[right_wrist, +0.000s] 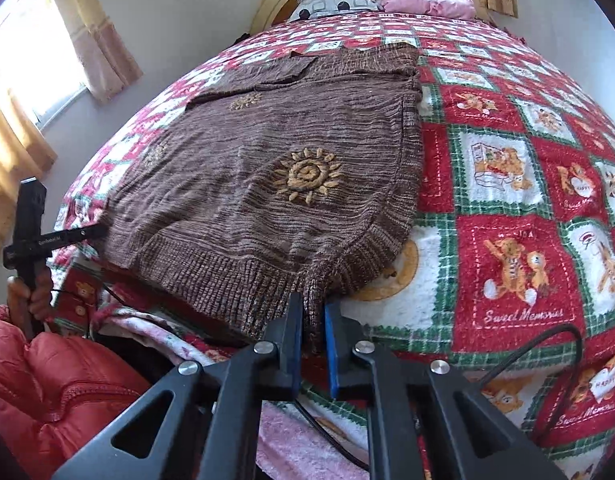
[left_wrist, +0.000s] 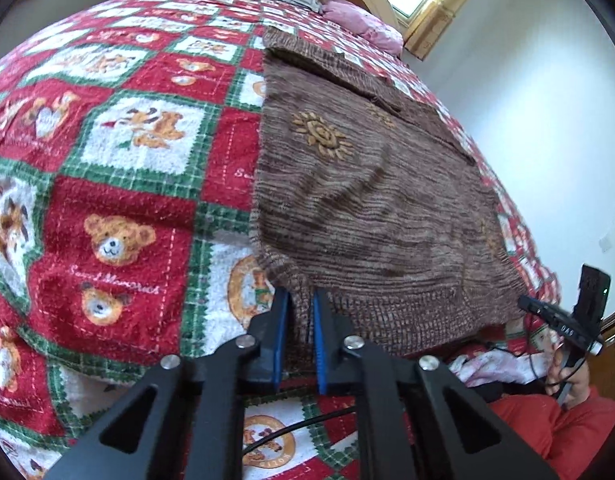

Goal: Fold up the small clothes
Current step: 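Lift the hem with both grippers and fold it toward the collar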

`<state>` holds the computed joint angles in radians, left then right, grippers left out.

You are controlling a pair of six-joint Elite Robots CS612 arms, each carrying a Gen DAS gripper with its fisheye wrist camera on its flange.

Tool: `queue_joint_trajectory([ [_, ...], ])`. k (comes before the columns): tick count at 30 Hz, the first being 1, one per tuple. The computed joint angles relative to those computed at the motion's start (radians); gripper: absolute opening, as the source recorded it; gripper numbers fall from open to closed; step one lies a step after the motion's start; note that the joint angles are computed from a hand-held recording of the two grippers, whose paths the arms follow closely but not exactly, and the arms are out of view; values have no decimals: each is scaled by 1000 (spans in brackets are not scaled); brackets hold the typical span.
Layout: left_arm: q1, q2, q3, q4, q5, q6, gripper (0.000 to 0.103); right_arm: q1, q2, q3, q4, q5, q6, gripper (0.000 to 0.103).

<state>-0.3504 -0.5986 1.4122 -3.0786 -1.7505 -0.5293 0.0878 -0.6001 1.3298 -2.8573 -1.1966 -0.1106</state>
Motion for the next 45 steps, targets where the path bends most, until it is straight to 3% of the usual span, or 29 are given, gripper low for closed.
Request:
queue_joint_trajectory([
  [3,5,0,-5,-8,-36,-15,10,-6,-3,1,2,41,10,7],
  [8,7,-4,-36,-13,-61,-20,9,-27,-4,-15,-28,170,83,7],
  [11,12,8,-94,16,-56,-35,9,-40,18,-72,-41,254,155,7],
  [13,18,21,-141,49,-50,-46,8,-41,35,-118,-37,269,186,7],
  [15,21,37,-200,97,-11,-47,8,-42,62,-181,-33,276,233,7],
  [19,28,93,-349,210,45,-47,8,-58,158,-358,-1,335,431,7],
  [22,26,121,-416,261,87,-10,8,-59,234,-499,62,314,509,7],
  [25,28,121,-422,252,22,119,8,-55,294,-609,151,290,520,7],
  [28,17,76,-341,211,9,358,17,-46,316,-653,213,262,466,7],
  [30,8,38,-263,191,0,521,42,-40,319,-659,227,245,429,7],
  [31,0,23,-225,172,15,585,67,-40,319,-658,227,244,422,7],
  [32,-10,9,-182,136,44,657,80,-39,319,-655,224,245,414,7],
  [33,-18,2,-158,112,62,713,82,-39,314,-644,218,242,403,7],
  [36,-41,-9,-113,87,104,871,82,-38,305,-621,205,230,387,7],
  [40,-59,18,-135,85,168,950,82,-39,298,-597,190,228,413,7],
  [42,-50,33,-165,122,124,948,70,-39,289,-578,179,226,422,7],
  [43,-44,38,-179,146,89,948,54,-39,283,-565,169,223,427,7],
  [44,-40,44,-193,172,68,949,44,-40,276,-551,158,221,431,7],
  [45,-41,45,-193,179,68,947,41,-40,272,-542,149,220,433,7],
])
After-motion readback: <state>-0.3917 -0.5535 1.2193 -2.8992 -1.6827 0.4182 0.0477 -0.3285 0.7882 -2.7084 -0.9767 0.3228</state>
